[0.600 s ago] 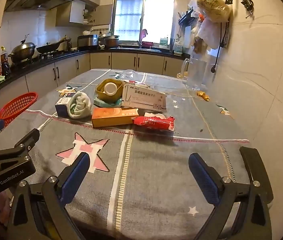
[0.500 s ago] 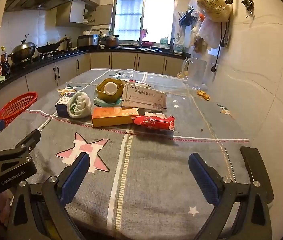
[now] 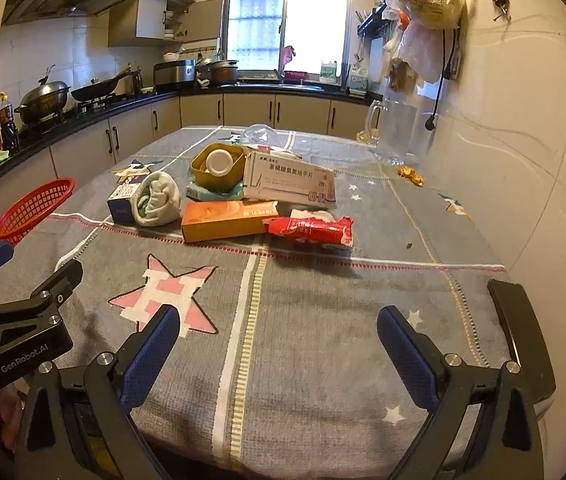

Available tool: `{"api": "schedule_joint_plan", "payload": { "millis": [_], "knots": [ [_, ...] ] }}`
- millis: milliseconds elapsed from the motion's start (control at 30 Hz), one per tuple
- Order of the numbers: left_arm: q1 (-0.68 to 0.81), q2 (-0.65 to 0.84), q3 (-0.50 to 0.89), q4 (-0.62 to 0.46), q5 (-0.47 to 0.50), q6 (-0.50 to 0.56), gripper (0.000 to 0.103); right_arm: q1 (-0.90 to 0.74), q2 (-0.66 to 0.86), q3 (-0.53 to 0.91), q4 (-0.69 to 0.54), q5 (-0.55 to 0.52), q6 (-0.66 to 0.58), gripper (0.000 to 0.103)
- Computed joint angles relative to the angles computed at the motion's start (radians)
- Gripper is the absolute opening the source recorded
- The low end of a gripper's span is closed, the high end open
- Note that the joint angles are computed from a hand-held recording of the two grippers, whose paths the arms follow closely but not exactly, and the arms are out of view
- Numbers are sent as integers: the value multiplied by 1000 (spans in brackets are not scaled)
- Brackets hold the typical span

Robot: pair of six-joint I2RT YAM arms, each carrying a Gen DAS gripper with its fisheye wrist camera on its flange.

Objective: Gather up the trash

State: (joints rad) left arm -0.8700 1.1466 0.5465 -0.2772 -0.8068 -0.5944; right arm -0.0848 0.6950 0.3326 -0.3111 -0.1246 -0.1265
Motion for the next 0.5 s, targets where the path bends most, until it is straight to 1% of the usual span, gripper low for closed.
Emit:
{"api": "schedule_joint_plan", "payload": {
  "millis": [67, 100, 167, 200, 267, 333, 400, 433, 467, 500],
  "knots": [
    [-6, 2, -3, 10, 1, 2, 103, -9, 9, 1, -1, -13, -3, 101],
    [0, -1, 7, -12, 17, 4, 103, -16, 12, 2, -2, -21, -5, 101],
    [4, 7, 6, -1, 32, 13, 103, -39, 18, 4, -1, -46, -8, 101],
    [7, 2, 20, -36, 53, 4, 103, -48, 25, 7, 2, -57, -9, 101],
    [25, -3, 25, -47, 101, 0, 103, -70, 44, 11, 8, -86, -11, 101],
    [37, -3, 15, -26, 119, 8, 103, -96, 64, 20, 14, -119, -16, 101],
    [47, 5, -4, 23, 109, 33, 103, -128, 85, 30, 24, -154, -22, 101],
    [61, 5, -4, 29, 124, 41, 103, -143, 95, 37, 26, -173, -28, 101],
    [72, 13, -12, 64, 121, 70, 103, -158, 107, 45, 27, -195, -33, 101],
    [87, 14, -12, 75, 133, 86, 103, -170, 122, 54, 32, -212, -36, 101]
  ]
}}
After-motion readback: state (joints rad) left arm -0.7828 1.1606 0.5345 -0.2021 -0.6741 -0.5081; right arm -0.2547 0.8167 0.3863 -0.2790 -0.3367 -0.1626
